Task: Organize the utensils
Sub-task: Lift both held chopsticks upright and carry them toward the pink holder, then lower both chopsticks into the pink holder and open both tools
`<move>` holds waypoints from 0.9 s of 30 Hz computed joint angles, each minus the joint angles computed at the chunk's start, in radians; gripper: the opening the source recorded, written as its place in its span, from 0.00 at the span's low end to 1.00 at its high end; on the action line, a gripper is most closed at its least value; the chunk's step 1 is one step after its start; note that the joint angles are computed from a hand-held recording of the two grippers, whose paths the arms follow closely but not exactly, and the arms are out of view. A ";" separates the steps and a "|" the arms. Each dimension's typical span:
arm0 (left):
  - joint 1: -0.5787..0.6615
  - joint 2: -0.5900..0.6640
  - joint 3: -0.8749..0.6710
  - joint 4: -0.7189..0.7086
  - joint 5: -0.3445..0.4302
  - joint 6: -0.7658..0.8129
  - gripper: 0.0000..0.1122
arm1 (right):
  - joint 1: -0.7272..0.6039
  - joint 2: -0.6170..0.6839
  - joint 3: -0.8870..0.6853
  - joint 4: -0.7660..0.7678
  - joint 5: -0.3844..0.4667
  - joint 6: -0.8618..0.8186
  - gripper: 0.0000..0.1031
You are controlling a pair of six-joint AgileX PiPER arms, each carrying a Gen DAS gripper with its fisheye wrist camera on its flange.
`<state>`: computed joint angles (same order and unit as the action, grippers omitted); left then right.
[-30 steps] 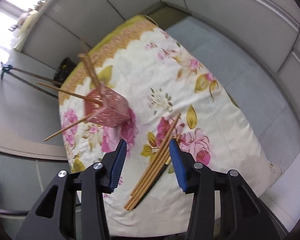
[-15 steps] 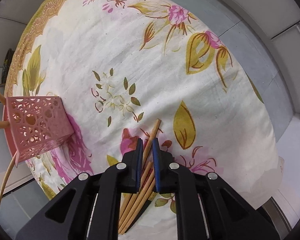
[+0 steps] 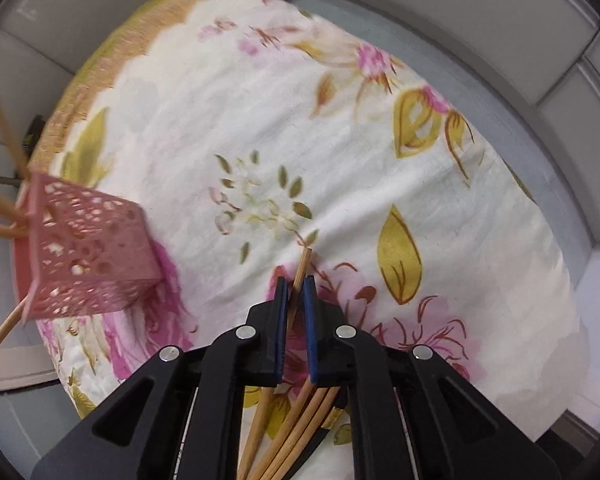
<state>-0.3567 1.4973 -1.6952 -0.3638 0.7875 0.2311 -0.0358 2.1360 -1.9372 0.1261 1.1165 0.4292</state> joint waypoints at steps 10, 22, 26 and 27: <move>-0.063 -0.015 0.005 0.139 -0.049 -0.145 0.05 | 0.114 -0.393 0.235 -0.129 -0.189 -0.120 0.08; -0.159 0.080 -0.092 0.393 -0.034 -0.439 0.05 | 0.097 -0.503 0.058 -0.116 -0.059 -0.262 0.05; -0.177 0.144 -0.208 0.472 0.001 -0.502 0.05 | 0.053 -0.456 -0.146 -0.051 0.049 -0.304 0.05; -0.180 0.168 -0.249 0.491 0.016 -0.510 0.05 | 0.050 -0.440 -0.200 -0.043 0.077 -0.310 0.05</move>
<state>-0.5371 1.6657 -1.9439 0.1272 0.8038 -0.2786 0.0138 1.6958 -2.1375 0.0836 1.1937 0.1197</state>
